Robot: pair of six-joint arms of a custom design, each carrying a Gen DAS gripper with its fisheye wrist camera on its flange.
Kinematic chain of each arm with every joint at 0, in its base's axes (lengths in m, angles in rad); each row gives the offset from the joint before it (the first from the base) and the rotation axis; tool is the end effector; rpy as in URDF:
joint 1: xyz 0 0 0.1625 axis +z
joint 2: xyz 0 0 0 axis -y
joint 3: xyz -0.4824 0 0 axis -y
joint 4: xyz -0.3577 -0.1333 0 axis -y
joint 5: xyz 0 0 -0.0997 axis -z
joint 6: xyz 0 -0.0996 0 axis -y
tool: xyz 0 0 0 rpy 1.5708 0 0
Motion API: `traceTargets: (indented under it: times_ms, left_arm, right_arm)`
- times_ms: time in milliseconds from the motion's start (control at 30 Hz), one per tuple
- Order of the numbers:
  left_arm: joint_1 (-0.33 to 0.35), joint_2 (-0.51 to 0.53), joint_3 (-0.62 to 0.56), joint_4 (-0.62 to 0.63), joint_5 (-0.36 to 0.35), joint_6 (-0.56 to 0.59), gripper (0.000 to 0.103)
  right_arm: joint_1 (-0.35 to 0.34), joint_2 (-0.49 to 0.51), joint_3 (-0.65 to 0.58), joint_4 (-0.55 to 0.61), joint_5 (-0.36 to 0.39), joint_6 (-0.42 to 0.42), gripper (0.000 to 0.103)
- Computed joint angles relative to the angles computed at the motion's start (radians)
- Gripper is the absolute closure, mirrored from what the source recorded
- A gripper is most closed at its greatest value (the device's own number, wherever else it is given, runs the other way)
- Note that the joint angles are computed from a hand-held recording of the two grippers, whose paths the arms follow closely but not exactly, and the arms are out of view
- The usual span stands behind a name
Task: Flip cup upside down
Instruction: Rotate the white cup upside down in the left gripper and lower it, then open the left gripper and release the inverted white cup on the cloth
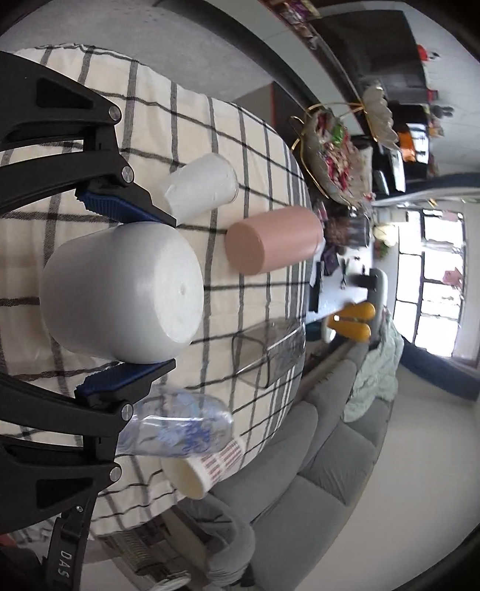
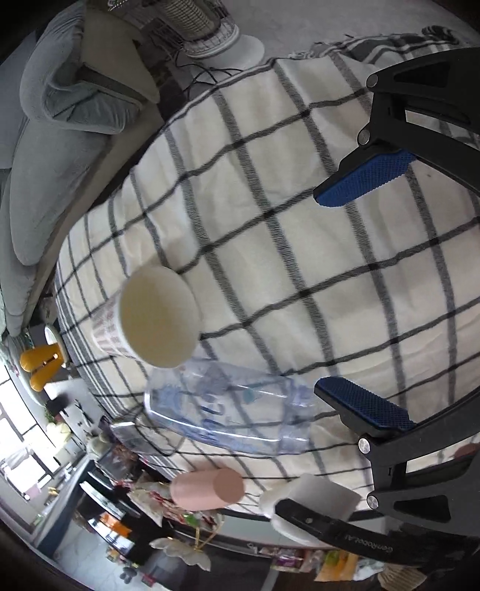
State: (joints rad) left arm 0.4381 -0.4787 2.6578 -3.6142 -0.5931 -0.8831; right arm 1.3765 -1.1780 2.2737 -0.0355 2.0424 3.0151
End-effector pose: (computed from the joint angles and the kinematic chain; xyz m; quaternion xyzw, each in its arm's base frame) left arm -0.1937 -0.3291 0.0225 0.1412 0.8700 -0.3643 0.3006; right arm 0.0276 -0.3159 0.1639 -0.0909 -0.9383 0.2063 0.2624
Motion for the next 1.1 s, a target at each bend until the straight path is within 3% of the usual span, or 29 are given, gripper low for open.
traceTargets:
  times_ms: [333, 700, 833, 1000, 1100]
  left_arm:
    - [-0.039, 0.105, 0.042, -0.025, -0.013, -0.128, 0.036]
    - [-0.086, 0.118, 0.068, 0.036, -0.048, -0.243, 0.036]
    - [-0.109, 0.117, 0.071, 0.064, -0.055, -0.267, 0.027]
    - [-0.145, 0.068, 0.078, 0.165, -0.077, -0.344, 0.025]
    - [-0.174, -0.009, 0.073, 0.299, -0.107, -0.413, 0.023]
  right_arm:
    - [-0.010, -0.026, 0.048, -0.027, 0.005, -0.037, 0.009]
    - [-0.022, -0.061, 0.073, -0.030, -0.006, -0.055, 0.009]
    - [-0.013, -0.081, 0.085, -0.046, -0.005, -0.074, 0.009]
    - [0.012, -0.123, 0.110, -0.077, 0.005, -0.100, 0.009]
    - [0.047, -0.157, 0.125, -0.100, 0.019, -0.125, 0.009]
